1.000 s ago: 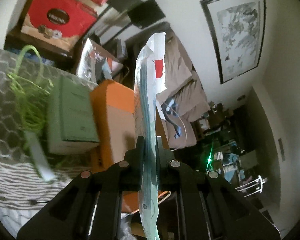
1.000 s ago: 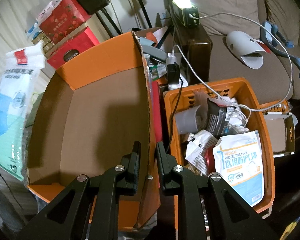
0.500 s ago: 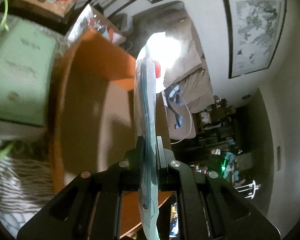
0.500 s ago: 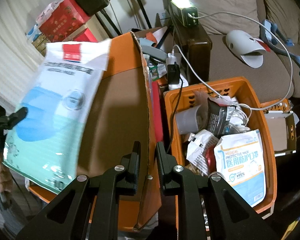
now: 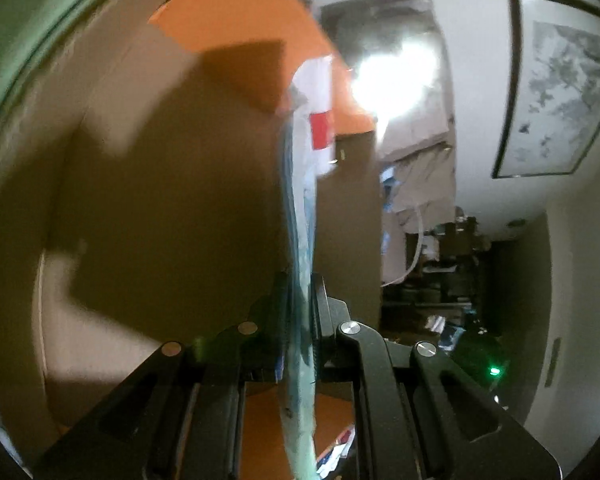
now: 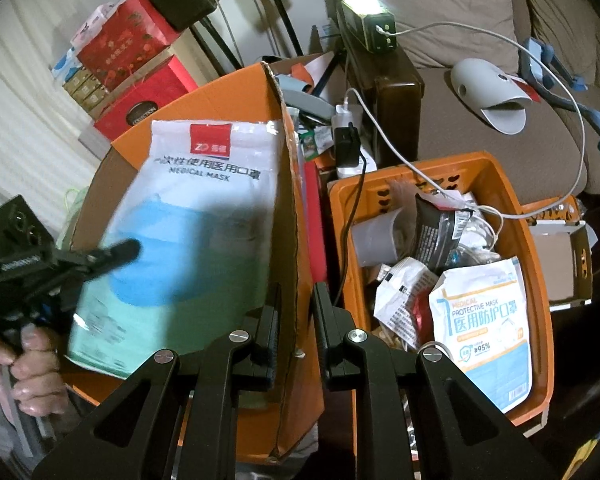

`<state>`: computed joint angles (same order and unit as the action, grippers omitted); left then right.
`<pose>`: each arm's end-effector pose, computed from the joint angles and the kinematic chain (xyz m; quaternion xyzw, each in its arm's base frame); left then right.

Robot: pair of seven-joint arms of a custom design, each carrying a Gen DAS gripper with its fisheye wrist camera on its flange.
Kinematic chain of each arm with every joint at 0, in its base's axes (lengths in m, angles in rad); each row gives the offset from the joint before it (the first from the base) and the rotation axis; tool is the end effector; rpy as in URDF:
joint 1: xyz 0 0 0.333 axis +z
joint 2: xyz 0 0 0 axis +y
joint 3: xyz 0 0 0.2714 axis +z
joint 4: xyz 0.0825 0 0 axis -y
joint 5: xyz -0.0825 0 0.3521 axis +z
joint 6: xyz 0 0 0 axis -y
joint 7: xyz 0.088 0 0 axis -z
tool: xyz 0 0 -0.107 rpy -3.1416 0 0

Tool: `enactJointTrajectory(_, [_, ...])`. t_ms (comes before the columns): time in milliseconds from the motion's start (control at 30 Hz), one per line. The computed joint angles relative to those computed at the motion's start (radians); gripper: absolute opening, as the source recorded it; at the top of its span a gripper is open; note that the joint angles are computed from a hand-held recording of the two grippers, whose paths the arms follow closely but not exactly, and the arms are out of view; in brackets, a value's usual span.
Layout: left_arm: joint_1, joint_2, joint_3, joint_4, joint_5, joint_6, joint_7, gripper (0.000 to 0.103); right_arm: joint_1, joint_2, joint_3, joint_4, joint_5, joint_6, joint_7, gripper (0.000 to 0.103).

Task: Organize objects
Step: 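Lift the mask bag with the left gripper and carry it over the cardboard box, then lower the mask bag into the cardboard box and open the left gripper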

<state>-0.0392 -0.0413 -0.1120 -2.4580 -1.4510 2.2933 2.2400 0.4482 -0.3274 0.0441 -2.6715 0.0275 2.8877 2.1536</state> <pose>0.4467 -0.0900 0.2944 0.7102 -0.5240 0.3819 0.2741 0.3808 0.2021 0.3834 -0.6414 0.7187 -0.0661 0.2601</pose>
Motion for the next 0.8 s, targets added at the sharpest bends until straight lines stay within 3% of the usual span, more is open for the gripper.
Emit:
enactJointTrajectory(267, [-0.043, 0.018, -0.038, -0.002, 0.150, 0.058, -0.122, 0.011, -0.015, 0.006, 0.020, 0.008, -0.035, -0.012, 0.030, 0.016])
enactJointTrajectory(400, [-0.057, 0.021, -0.043, 0.005, 0.220, 0.060, -0.176, 0.018, -0.013, 0.007, 0.018, 0.009, -0.036, -0.012, 0.031, 0.016])
enactJointTrajectory(567, [-0.066, -0.010, -0.042, -0.010, 0.291, 0.071, -0.248, 0.070, -0.012, 0.006, 0.016, 0.010, -0.037, -0.012, 0.031, 0.016])
enactJointTrajectory(667, [-0.074, -0.068, -0.037, -0.045, 0.315, 0.087, -0.279, 0.084, -0.009, 0.006, 0.014, 0.010, -0.032, -0.012, 0.031, 0.016])
enactJointTrajectory(800, [-0.084, -0.151, -0.022, -0.076, 0.361, 0.087, -0.264, 0.088, -0.003, 0.004, 0.011, 0.006, -0.023, -0.008, 0.028, 0.016])
